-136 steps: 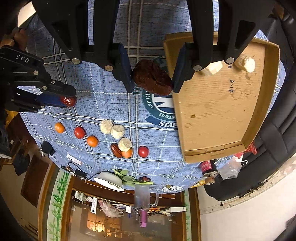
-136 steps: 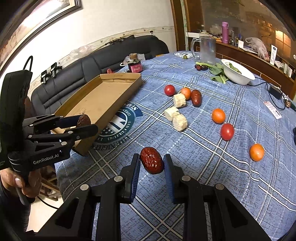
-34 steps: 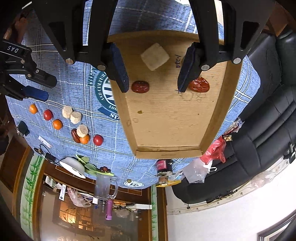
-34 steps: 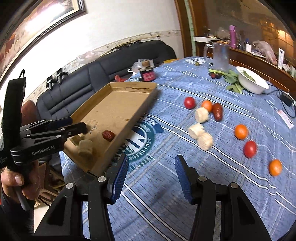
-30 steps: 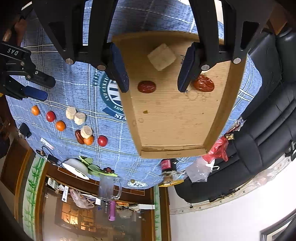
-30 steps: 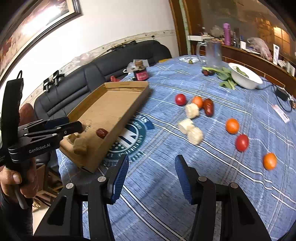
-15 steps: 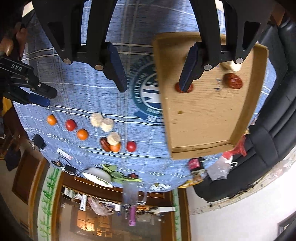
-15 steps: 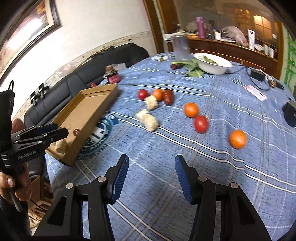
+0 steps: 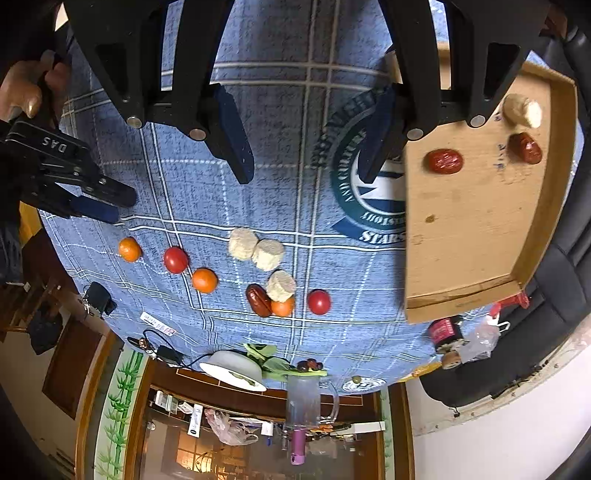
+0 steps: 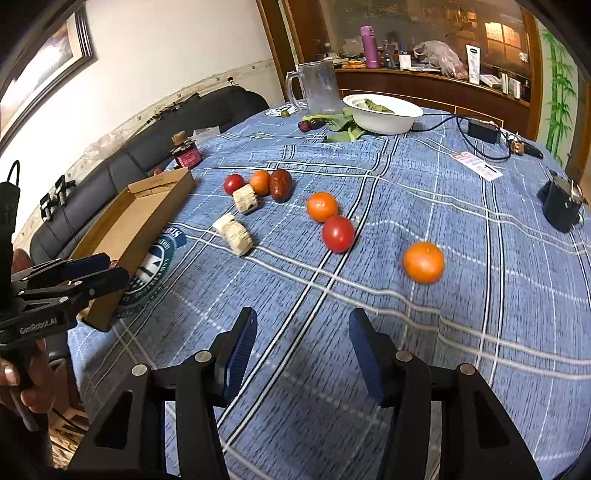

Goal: Organize fruits
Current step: 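Withdraw both tools from the tray toward the remaining fruit, then grasp a white cube with the left tool while the right tool grasps a red tomato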

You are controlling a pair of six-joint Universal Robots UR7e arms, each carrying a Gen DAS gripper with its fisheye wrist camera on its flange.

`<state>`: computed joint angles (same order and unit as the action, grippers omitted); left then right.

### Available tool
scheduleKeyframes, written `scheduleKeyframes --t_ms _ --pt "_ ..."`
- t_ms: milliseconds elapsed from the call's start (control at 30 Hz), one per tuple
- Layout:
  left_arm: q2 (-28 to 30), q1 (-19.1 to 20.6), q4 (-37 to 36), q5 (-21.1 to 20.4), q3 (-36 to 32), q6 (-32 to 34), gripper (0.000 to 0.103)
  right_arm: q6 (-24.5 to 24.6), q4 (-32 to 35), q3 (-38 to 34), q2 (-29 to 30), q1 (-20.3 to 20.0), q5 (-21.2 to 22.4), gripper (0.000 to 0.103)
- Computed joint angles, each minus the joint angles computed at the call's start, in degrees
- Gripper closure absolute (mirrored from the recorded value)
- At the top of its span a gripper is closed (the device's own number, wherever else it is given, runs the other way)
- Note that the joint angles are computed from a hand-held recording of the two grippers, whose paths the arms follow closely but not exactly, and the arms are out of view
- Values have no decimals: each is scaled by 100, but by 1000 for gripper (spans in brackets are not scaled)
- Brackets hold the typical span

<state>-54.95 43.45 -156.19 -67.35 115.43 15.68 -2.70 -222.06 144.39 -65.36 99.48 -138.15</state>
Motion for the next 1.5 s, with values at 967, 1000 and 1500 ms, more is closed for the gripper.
scheduleKeyframes --t_ms 967,1000,1500 --pt "2368 152 1055 -234 -2568 -871 46 -993 810 -1107 104 -939 -53 60" --pt "2370 140 954 -200 -2530 -805 48 -1030 786 -1114 116 -933 -61 65" --pt "1818 171 695 -349 -1990 -605 71 -929 628 -1083 74 -540 14 74"
